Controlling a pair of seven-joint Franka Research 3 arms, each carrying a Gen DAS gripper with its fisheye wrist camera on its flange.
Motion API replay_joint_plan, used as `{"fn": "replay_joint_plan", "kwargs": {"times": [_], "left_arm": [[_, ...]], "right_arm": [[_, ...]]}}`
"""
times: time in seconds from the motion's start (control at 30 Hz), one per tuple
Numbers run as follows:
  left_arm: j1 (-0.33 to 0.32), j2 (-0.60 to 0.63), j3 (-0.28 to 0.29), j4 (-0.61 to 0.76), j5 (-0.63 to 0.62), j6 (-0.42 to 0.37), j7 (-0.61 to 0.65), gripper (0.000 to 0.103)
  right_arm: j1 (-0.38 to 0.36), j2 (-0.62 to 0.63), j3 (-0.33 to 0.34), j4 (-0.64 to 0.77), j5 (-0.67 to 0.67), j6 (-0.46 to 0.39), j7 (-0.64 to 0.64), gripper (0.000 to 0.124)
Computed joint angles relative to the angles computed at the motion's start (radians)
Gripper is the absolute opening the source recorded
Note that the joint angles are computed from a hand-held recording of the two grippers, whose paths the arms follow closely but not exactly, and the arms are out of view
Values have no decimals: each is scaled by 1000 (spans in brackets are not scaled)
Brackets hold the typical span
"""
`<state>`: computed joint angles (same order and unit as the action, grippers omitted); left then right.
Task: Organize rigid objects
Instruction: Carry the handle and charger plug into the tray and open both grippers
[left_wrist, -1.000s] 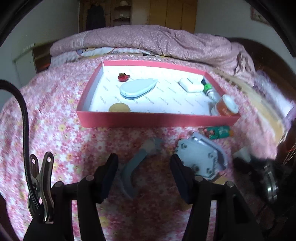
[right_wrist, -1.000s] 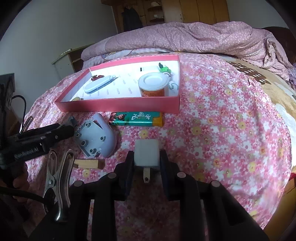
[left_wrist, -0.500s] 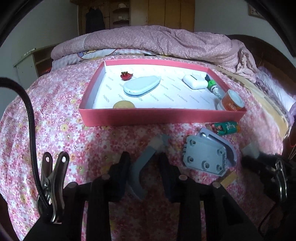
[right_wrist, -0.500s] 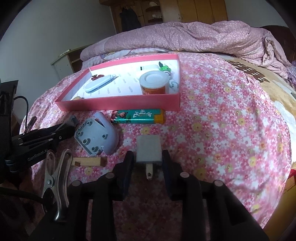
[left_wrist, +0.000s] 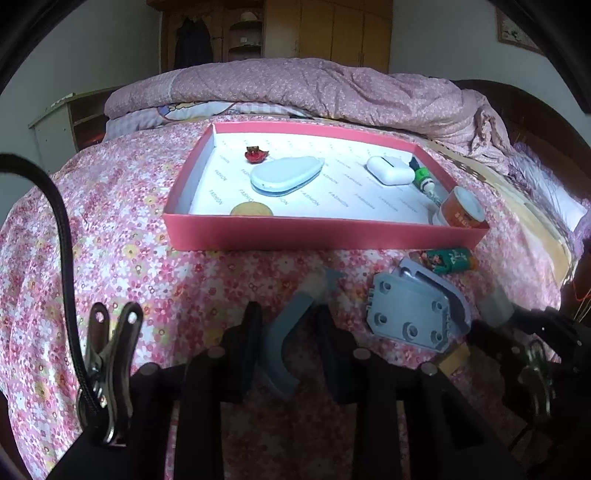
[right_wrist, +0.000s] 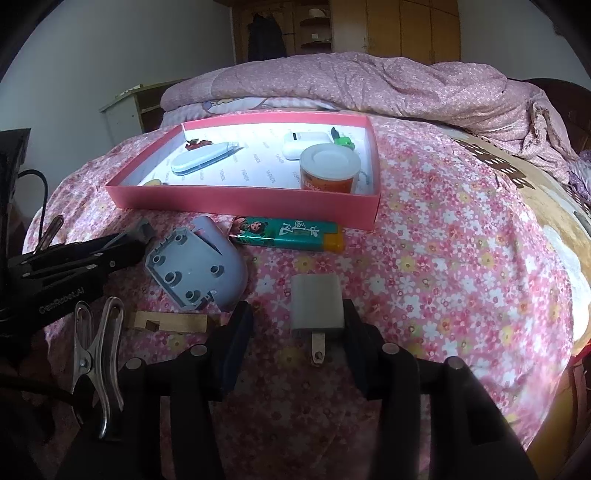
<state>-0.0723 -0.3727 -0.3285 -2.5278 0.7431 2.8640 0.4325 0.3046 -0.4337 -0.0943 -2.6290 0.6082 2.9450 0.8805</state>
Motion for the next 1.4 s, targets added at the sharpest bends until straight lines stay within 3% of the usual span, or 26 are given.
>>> {"fn": "replay_joint_plan", "kwargs": {"times": [0.1, 0.2, 0.33, 0.47, 0.57, 0.73, 0.9, 1.03, 1.17, 1.4], "left_arm": [[-6, -8, 24, -20, -26, 41, 6, 22], [-18, -16, 53, -45, -77, 94, 37, 22], [-13, -25, 52, -63, -121, 128, 76, 22], [-68, -38, 97, -98, -203, 205, 169, 22], [-40, -52, 56, -97, -222, 203, 186, 22], [-27, -77, 35, -92, -256, 181, 200, 22], [-31, -93, 49, -88, -285, 179, 221, 22], [1, -96, 27, -58, -272, 149, 228, 22], [-52, -80, 84, -20, -307, 140, 292, 22], [-14, -69, 59, 49, -296, 120, 304, 22]], "right_arm": [[-47, 4, 49, -5, -45, 17, 65, 40], [-43, 6, 40, 3, -50, 7, 103, 27], [-75, 9, 78, -2, -110, 22, 155, 27], [-50, 2, 44, 4, -110, -9, 162, 27], [-34, -3, 17, 14, -83, -42, 154, 26], [-14, -15, -16, 26, -20, -86, 117, 26], [-7, -32, -22, 29, 28, -95, 70, 26], [-3, -41, -20, 40, 49, -101, 40, 26], [16, -45, -34, 72, 83, -121, -6, 26], [34, -24, -35, 142, 152, -161, -74, 26]]}}
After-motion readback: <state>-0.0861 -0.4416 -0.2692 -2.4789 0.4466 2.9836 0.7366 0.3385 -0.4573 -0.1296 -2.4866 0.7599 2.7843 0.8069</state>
